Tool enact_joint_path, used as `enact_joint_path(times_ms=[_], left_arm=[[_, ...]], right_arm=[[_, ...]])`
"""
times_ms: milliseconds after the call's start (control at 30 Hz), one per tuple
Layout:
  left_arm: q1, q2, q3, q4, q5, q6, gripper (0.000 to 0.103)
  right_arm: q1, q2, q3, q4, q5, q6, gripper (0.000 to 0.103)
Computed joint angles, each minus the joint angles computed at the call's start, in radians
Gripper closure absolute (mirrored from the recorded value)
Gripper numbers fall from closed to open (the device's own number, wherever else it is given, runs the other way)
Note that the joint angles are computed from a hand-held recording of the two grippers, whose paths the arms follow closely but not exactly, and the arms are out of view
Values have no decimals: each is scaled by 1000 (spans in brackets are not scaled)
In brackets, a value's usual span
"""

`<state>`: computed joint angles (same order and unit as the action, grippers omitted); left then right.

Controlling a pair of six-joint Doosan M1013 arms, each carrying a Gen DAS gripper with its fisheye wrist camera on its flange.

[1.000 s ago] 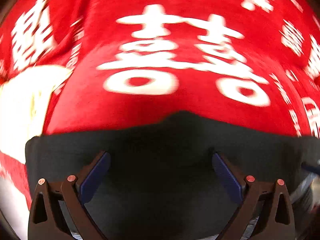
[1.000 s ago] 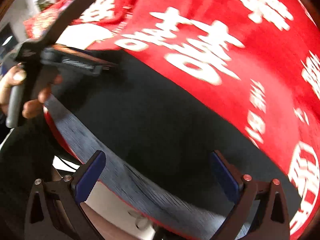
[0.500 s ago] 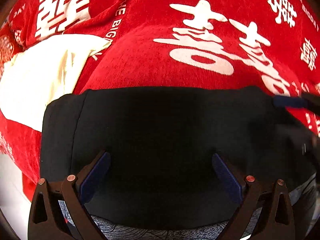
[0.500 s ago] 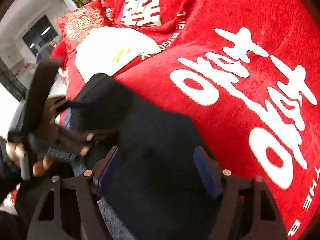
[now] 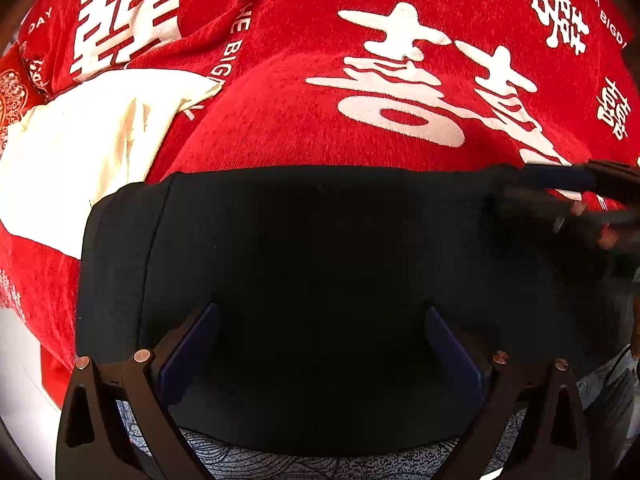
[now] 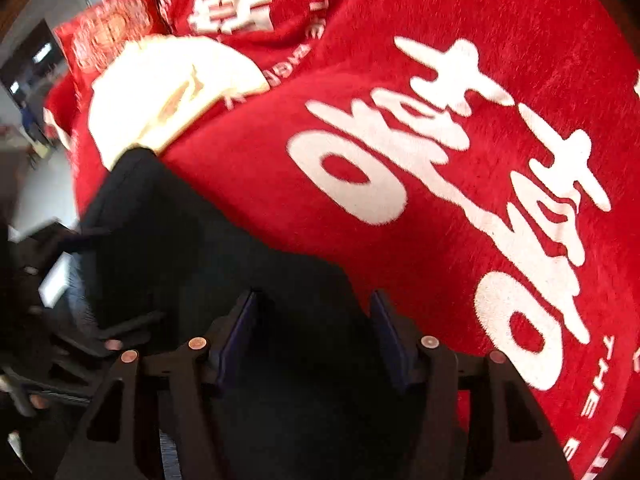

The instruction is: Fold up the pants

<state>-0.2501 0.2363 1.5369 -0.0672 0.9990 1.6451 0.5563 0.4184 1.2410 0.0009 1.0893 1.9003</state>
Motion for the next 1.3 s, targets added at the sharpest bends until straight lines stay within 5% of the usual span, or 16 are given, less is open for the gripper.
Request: enact_joint_path(times_ms=[100,200,333,567,667,767,833,1033,1300], left_arm=[[-6,-1,4,15,-6,-8,1],[-1,0,-3,3,12,-7,1],[26,7,-22,-34,17,-4,1],[110,67,-92,-190,43,24,1],[95,73,-100,-9,23,-81,1],[137,56,-88,-107,32,-97,1],[142,30,-61,-130,37,-81,1],[70,-39,38,-117,85,-42,1],[-114,-77,87,-28,84,25,1]], right_arm=[[-3,-8,5,-34,-27,77,42],[19,59,-67,-182,127,114,35],[32,31,-56,-219,70,152,35],[41,13,-14,7,-12,-3,35],[57,31,-16,-42,31,13,35],[66,25,-27,-75,65,77,34],[72,-9,9,-11,15,20,30],[151,-78,137,-193,67,13,23],[147,-228,318,-252,138,261,18]])
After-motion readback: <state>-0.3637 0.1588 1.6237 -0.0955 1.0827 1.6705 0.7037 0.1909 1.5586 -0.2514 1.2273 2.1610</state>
